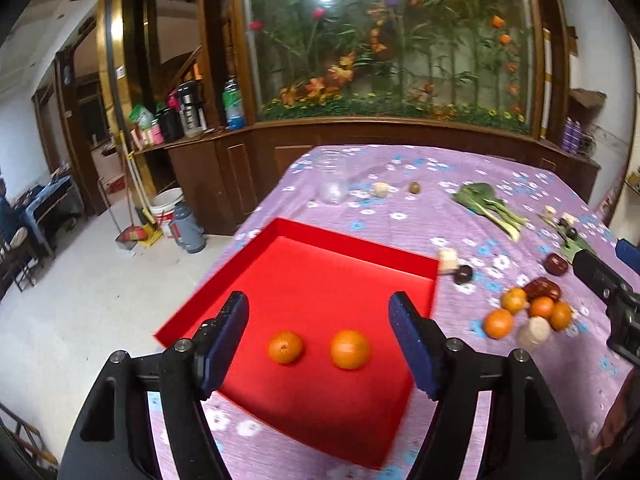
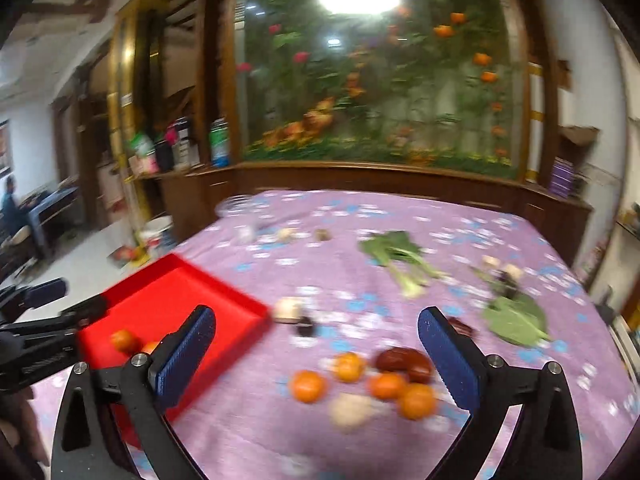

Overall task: Organize fruits
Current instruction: 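Return to the table and grasp an orange with each tool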

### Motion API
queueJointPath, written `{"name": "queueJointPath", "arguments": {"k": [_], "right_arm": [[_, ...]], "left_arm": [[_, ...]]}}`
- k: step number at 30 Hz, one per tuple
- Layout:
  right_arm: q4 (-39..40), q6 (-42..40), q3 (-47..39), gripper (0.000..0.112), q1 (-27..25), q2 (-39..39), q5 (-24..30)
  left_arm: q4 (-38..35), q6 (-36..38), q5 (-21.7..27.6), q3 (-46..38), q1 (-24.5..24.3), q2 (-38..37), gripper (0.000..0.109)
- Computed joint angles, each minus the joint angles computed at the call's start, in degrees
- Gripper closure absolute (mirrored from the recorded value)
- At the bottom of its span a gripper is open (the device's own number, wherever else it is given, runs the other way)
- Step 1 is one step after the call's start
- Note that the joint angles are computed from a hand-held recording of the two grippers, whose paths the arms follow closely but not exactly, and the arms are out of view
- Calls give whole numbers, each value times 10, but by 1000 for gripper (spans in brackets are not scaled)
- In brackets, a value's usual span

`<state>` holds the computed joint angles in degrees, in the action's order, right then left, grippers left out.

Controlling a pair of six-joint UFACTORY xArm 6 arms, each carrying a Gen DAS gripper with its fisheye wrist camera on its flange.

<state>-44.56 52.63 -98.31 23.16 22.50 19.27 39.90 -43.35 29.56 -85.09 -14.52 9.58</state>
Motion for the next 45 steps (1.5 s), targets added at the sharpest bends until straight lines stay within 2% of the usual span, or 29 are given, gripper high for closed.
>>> {"name": "queueJointPath", "arguments": {"k": [2, 3, 5, 9, 12, 13, 15, 17, 19, 23, 25, 27, 31, 33, 38, 42, 44, 45], "right_arm": [[52, -22, 44, 9, -21, -25, -8], [112, -69, 59, 9, -26, -31, -5], [182, -122, 85, 10, -37, -45, 0], [227, -163, 153, 10, -61, -80, -3], [276, -211, 191, 18, -71, -98, -14], [307, -239, 192, 24, -72, -97, -13], [385, -308, 186, 28, -70, -87, -8], [428, -345, 177, 33, -67, -78, -2], [462, -378, 163, 37, -65, -64, 7], [475, -389, 155, 37, -68, -52, 16], [469, -383, 147, 38, -71, -45, 27], [473, -388, 133, 38, -74, -36, 40], [476, -405, 83, 43, -79, -3, 78], [480, -415, 58, 43, -79, 15, 93], [490, -431, 9, 46, -78, 53, 123], [489, -434, -4, 50, -75, 63, 124], [478, -430, -7, 58, -74, 65, 124], [476, -431, -8, 59, -74, 66, 123]], "left_arm": [[-12, 15, 1, -3, -10, 3, 36], [-29, 30, 0, -3, -13, 4, 34], [-86, 68, -6, -5, -16, 9, 33], [-193, 126, -11, -9, -16, 23, 33], [-256, 178, -8, -24, -25, 45, 33], [-280, 204, -9, -30, -31, 54, 33], [-312, 242, -12, -37, -41, 65, 33], [-347, 288, -9, -52, -51, 81, 33], [-367, 323, -5, -69, -60, 95, 39], [-379, 361, 26, -131, -70, 146, 50], [-403, 382, 56, -180, -71, 183, 64], [-427, 398, 90, -229, -71, 219, 70], [-440, 402, 134, -304, -72, 276, 72], [-477, 426, 141, -327, -70, 293, 72], [-481, 452, 182, -422, -78, 352, 71], [-472, 448, 169, -442, -81, 368, 71], [-490, 449, 178, -460, -75, 380, 71], [-495, 448, 183, -465, -73, 383, 76]]}}
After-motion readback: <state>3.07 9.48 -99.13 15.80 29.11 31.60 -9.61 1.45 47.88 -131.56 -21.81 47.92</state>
